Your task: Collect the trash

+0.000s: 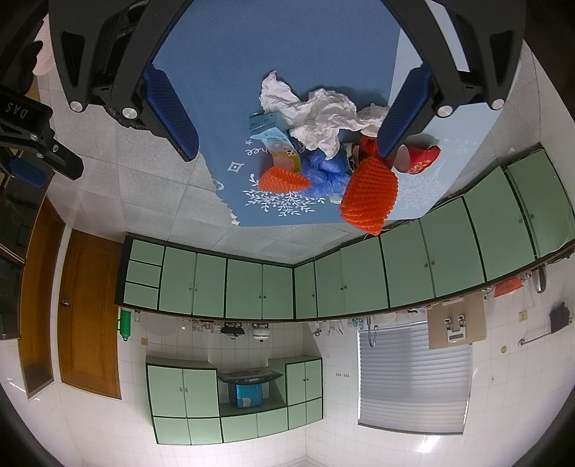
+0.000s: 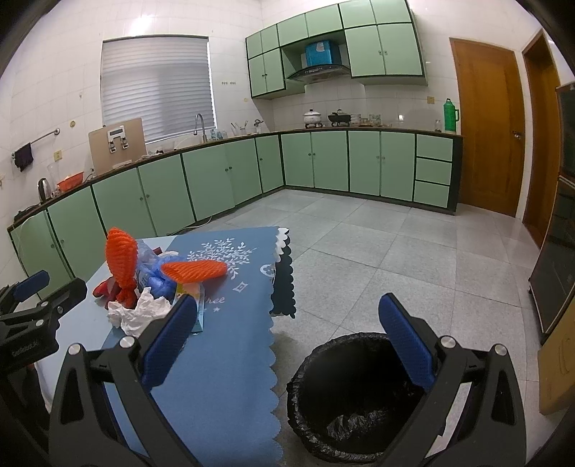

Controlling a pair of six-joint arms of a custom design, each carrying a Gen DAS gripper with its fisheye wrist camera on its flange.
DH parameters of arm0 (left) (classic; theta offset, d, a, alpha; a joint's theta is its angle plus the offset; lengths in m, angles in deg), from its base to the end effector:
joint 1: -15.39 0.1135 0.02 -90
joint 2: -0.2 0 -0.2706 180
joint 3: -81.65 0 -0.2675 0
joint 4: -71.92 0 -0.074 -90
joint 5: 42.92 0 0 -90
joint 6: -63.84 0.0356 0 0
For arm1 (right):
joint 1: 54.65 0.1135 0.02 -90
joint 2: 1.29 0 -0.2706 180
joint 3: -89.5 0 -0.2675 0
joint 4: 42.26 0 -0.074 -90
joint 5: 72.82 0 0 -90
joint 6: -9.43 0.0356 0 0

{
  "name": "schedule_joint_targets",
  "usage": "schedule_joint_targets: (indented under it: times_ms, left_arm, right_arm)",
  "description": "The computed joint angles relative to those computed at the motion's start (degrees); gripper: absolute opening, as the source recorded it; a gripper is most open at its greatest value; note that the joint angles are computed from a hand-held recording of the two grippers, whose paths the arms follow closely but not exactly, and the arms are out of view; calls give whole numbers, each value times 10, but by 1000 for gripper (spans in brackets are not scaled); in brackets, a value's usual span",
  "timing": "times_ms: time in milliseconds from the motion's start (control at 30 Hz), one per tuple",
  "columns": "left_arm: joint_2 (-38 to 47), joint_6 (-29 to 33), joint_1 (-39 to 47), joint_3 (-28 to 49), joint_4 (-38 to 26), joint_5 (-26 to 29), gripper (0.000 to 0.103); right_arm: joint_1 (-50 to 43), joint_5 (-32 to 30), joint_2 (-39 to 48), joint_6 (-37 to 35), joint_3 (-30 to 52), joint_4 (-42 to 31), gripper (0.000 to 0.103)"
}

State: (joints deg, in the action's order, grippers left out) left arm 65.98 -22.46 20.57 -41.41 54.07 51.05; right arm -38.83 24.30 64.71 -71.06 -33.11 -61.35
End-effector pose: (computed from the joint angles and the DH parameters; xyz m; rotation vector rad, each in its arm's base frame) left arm 0.2703 0.0220 0.2700 0.0172 2.0355 0.0268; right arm 0.2621 0.0697 0.2698 -0.0359 2.0531 0.1474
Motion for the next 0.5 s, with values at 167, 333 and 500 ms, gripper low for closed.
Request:
schedule_joint_targets:
  times_ms: [167, 333, 500]
  left_arm:
    - [0, 0, 0, 0, 0, 0, 97]
    - [0, 0, 0, 0, 0, 0, 97]
    - [0, 0, -1, 0, 0, -1, 97]
  right_arm:
    - [0, -1, 3, 0, 0, 2, 98]
    - [-4, -5, 1, -3, 0, 1, 98]
    - [-6, -6, 1, -3, 2, -2, 98]
